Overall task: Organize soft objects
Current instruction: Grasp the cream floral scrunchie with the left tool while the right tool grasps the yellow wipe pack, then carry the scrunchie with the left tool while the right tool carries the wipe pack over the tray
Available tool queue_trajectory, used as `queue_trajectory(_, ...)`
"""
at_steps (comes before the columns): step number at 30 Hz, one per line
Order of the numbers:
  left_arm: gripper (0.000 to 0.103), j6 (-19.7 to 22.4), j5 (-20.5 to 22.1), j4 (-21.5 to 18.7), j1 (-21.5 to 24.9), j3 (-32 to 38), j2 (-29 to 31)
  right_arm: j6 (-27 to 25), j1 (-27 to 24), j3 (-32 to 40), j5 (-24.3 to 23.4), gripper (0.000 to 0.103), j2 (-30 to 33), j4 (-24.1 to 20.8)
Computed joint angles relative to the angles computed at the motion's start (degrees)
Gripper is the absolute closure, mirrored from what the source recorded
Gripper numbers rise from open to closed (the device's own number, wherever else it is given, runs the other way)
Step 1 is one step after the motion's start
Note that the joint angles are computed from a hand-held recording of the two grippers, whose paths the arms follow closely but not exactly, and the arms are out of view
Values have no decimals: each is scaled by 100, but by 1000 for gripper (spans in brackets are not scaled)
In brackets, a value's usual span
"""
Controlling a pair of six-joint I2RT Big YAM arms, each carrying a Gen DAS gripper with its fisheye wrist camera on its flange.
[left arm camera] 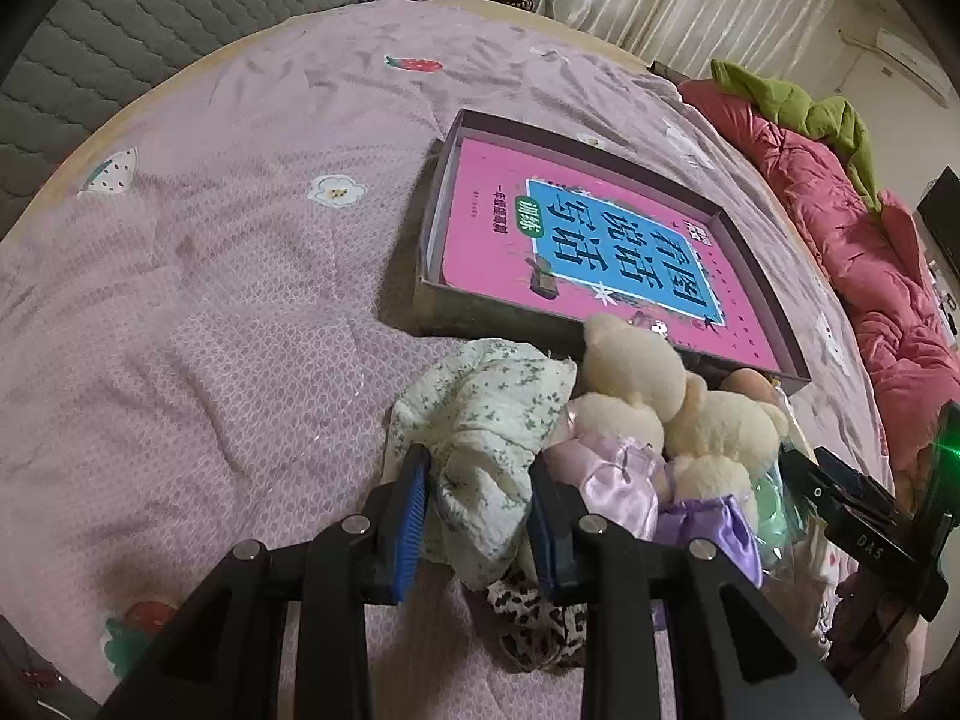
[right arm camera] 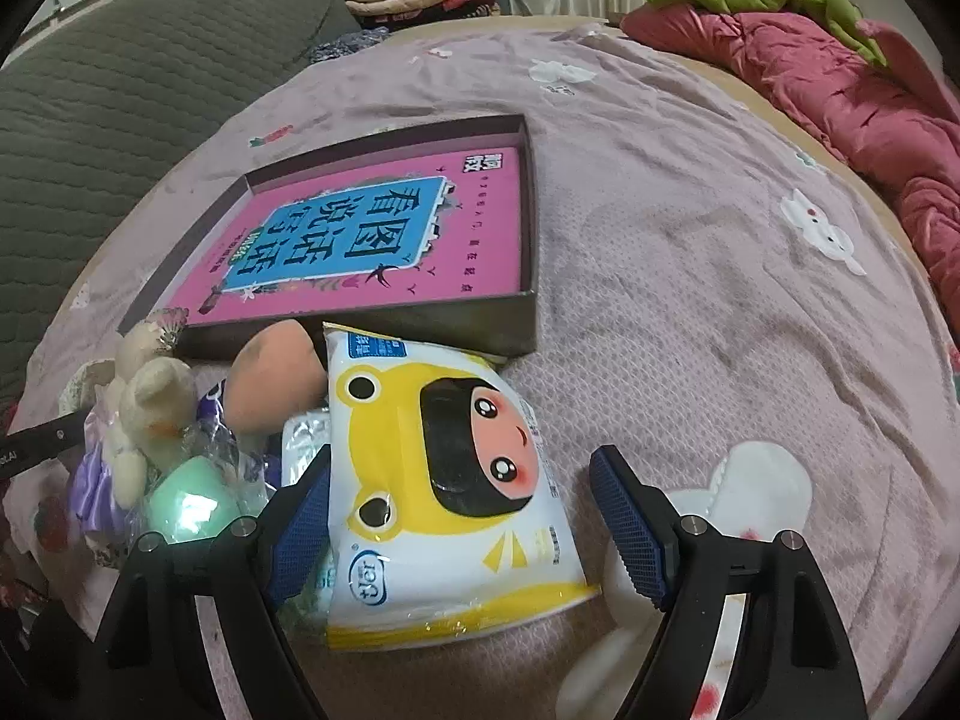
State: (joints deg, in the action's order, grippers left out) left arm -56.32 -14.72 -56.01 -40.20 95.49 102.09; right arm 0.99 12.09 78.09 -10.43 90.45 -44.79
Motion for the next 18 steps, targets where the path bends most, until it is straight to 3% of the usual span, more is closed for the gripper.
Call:
queue_trajectory(2, 72, 1, 4, 9, 11, 11, 19, 155, -64, 9, -317, 22, 51, 22)
queue_trajectory(3, 72, 6, 12, 6, 17, 31, 39, 403, -185, 39, -779, 25, 132, 1)
queue_trajectory(5, 72, 21, 22, 42, 28, 21, 49, 658, -298, -29, -1248, 33, 152, 147)
queue_trajectory(10, 87, 1, 37, 267, 51, -106, -6, 600, -275, -246, -1330, 42, -63, 388)
queue_trajectory(18, 91, 107, -190, 790, 5, -408, -299, 654, -252, -615, -1242, 43, -544, 819)
